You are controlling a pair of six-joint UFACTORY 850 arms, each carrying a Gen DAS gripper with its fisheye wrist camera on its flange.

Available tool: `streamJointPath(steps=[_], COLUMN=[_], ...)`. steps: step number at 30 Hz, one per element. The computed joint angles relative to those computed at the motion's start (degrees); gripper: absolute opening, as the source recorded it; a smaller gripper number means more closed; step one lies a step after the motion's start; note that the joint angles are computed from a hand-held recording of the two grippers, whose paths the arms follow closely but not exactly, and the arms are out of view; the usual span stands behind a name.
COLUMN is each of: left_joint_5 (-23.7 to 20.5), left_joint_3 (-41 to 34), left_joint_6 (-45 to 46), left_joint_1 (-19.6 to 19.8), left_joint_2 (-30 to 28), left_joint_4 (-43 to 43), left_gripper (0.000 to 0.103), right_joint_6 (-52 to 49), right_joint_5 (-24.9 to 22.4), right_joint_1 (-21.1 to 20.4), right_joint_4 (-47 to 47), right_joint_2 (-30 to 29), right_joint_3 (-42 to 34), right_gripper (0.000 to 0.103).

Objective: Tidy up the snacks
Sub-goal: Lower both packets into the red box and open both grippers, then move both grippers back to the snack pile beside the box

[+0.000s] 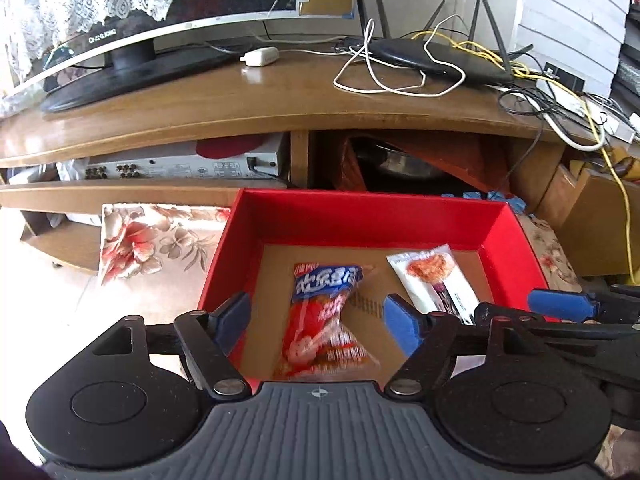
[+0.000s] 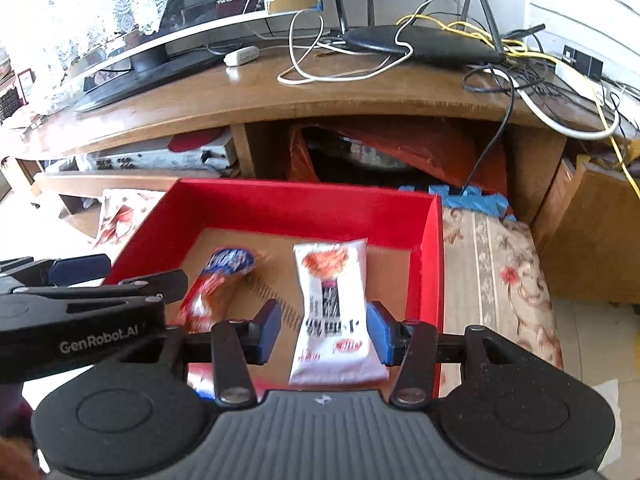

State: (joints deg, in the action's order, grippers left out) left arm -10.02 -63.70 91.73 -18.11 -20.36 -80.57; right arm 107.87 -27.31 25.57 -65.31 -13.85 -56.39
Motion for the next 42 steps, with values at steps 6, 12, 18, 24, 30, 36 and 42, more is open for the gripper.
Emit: streamJointPath(steps=[6, 12, 18, 24, 30, 36, 42], left_joint_5=[-3.8, -6.2, -8.7, -10.1, -11.9, -13.3, -14.6], left_joint_3=[2.9, 6.8, 9.1, 10.6, 10.7, 10.4, 10.7], left_joint_6=[-4.7, -3.2, -7.8, -7.2, -6.5, -8.6, -8.0], left_joint_1=[1.5, 2.7, 4.3, 5.5, 6.5, 7.3, 7.7], left_joint_2=[2.7, 5.7, 7.2, 8.3, 8.6, 8.3, 9.0], left_joint_4=[5.6, 6.3, 12.1, 12.1, 11.5, 13.1, 12.7], left_gripper=[0.084, 0.085, 0.085, 0.085, 0.086, 0.086, 0.086], right_joint_6=[-2.4, -10.4, -15.3, -15.7, -14.4, -15.6, -15.2], right_joint_5=[-0.4, 2.5, 5.0, 8.6, 9.4, 11.0, 11.3], right_joint_1=[2.4, 4.3, 5.9, 6.1, 7.1, 8.3, 10.0], right_joint_4=[4.4, 14.2, 22.9, 29.5, 31.0, 36.0, 37.9], right_joint_2=[1.8, 3.3, 4.2, 5.5, 7.7, 10.1, 11.3], right_joint_3=[2.2, 4.2, 6.5, 9.2, 11.1, 13.8, 15.1], right_gripper=[0.052, 0.054, 0.054, 0.054, 0.054, 0.055, 0.058])
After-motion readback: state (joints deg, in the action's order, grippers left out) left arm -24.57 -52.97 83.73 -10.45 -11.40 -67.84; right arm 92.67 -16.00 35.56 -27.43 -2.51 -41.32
